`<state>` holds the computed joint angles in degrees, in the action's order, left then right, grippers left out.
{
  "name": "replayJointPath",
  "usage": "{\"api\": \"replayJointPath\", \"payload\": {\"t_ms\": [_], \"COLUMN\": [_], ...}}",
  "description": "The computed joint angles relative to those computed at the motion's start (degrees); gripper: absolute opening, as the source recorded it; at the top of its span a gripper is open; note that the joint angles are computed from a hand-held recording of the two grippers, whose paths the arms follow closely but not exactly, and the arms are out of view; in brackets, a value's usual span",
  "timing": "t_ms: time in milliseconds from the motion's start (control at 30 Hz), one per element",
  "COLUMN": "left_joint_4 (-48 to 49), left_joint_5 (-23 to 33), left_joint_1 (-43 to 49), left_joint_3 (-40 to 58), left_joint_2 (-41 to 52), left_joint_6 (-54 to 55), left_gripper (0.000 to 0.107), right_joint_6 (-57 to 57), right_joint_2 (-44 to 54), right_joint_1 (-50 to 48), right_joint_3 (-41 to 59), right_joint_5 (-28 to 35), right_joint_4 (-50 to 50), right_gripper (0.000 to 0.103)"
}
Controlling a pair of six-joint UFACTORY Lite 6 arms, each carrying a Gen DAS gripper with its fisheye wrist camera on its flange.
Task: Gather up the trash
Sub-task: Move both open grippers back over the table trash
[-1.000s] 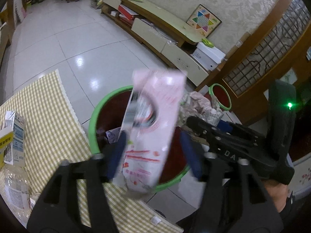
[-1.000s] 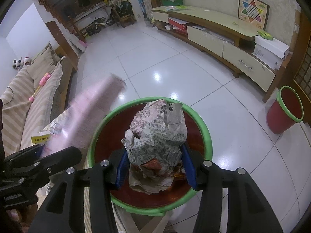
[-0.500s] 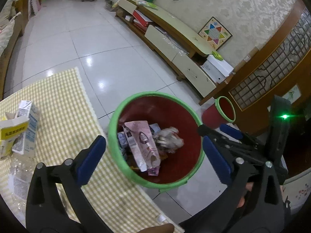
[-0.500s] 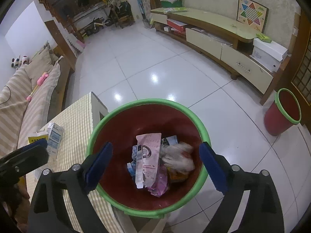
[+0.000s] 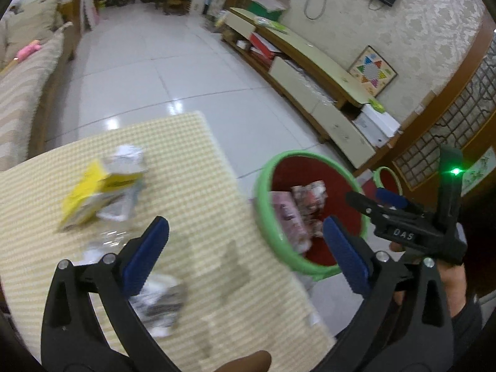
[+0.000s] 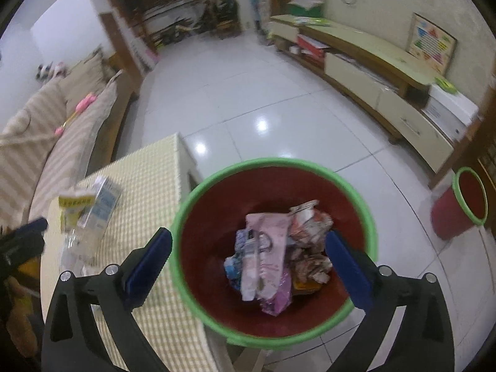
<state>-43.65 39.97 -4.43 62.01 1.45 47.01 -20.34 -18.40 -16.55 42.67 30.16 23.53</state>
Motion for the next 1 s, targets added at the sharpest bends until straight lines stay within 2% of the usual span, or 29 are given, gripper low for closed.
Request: {"api": "replayJointPath", "payload": {"t_ms": [100,267,400,533,733,1000], "left_joint_4": [-1.1,-2.4,-2.4,-1.8,0.9,3.8], "left_joint_5": [2.3,6.1,7.8,8.5,9.5,5.5], "left_joint_1": [7.6,20.1,28.2,33.3,36.6,30.3], "left_joint_3": [-1.9,-2.5,-2.2,-1.5,-0.9,1.2], "left_joint_2": [-1.2,-0.1,2.3,5.0,8.8,13.6], "left_joint_6": [5.0,12.3,17.4,20.7,24.5,23.8], "left_gripper": [0.097,0.097,0.097,0.097,0.097,0.097], "right_joint_6": [5.5,12.2,28.6,38.5,50.2,58.3], "right_joint_2": [-1.1,-2.4,-2.1,0.6,7.3,13.1], "right_joint_1": [6.7,17.7,30.9,40.5,50.9,57.1], "right_joint_3": [-1.6,-3.6,-3.5,-2.8,-1.2,0.8], "right_joint_5": [-1.2,-1.9,-4.4,-6.1,-7.9,-9.3], "right_joint_4": [-4.1,-5.3,-17.9,-24.5,-33.6,-38.8], "right_gripper": [0.096,0.096,0.096,0.096,0.096,0.096]}}
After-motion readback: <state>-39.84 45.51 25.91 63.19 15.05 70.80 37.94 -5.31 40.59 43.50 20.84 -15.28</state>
